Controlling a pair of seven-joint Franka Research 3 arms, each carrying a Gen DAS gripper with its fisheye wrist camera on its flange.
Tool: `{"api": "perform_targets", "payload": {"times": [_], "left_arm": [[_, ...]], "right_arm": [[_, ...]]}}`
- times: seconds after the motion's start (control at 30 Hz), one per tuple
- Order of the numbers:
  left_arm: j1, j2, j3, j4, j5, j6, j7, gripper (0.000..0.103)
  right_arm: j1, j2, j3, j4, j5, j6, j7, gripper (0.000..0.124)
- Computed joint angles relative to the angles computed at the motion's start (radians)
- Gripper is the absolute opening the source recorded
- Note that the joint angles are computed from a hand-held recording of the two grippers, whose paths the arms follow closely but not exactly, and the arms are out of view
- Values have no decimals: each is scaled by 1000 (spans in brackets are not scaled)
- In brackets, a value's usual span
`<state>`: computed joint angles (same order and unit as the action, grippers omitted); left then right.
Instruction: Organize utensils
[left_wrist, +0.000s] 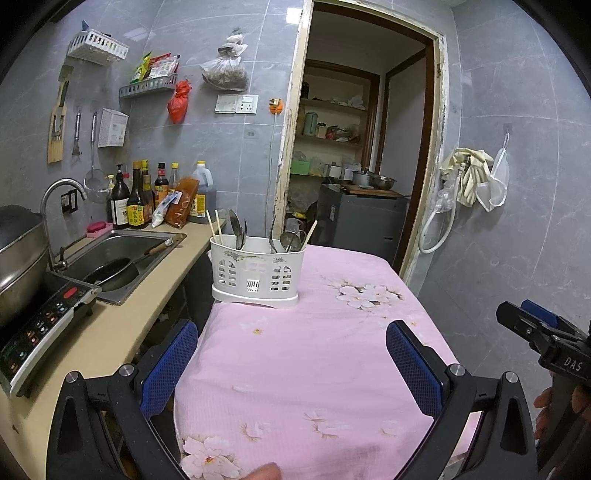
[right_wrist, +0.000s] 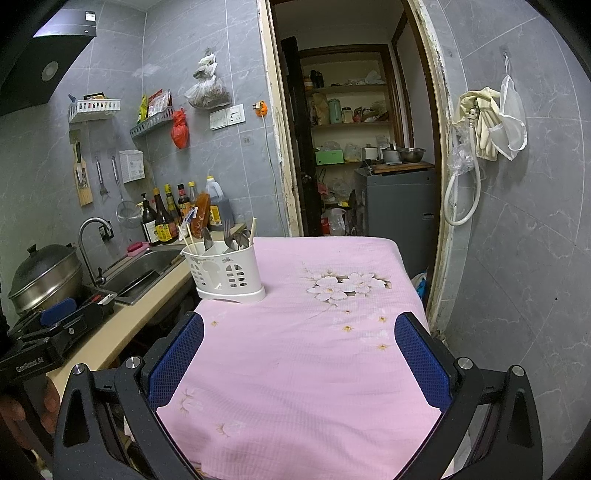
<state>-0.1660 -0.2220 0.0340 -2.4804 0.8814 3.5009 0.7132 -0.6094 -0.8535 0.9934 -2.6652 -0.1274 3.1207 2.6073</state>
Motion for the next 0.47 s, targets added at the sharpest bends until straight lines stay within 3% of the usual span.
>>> {"api": "perform_targets", "payload": {"times": [0.1, 0.23, 0.47], "left_arm": [[22, -6, -37, -6, -46, -27, 38, 103], [-12, -5, -13, -6, -60, -44, 57, 103], [-9, -7, -34, -20, -145, -50, 129, 103]], "right_arm": [[2, 3, -1, 0, 0, -3, 1, 102], [4, 7, -4, -3, -2, -4, 2, 102], [6, 11, -9, -4, -7, -3, 1, 102]]}}
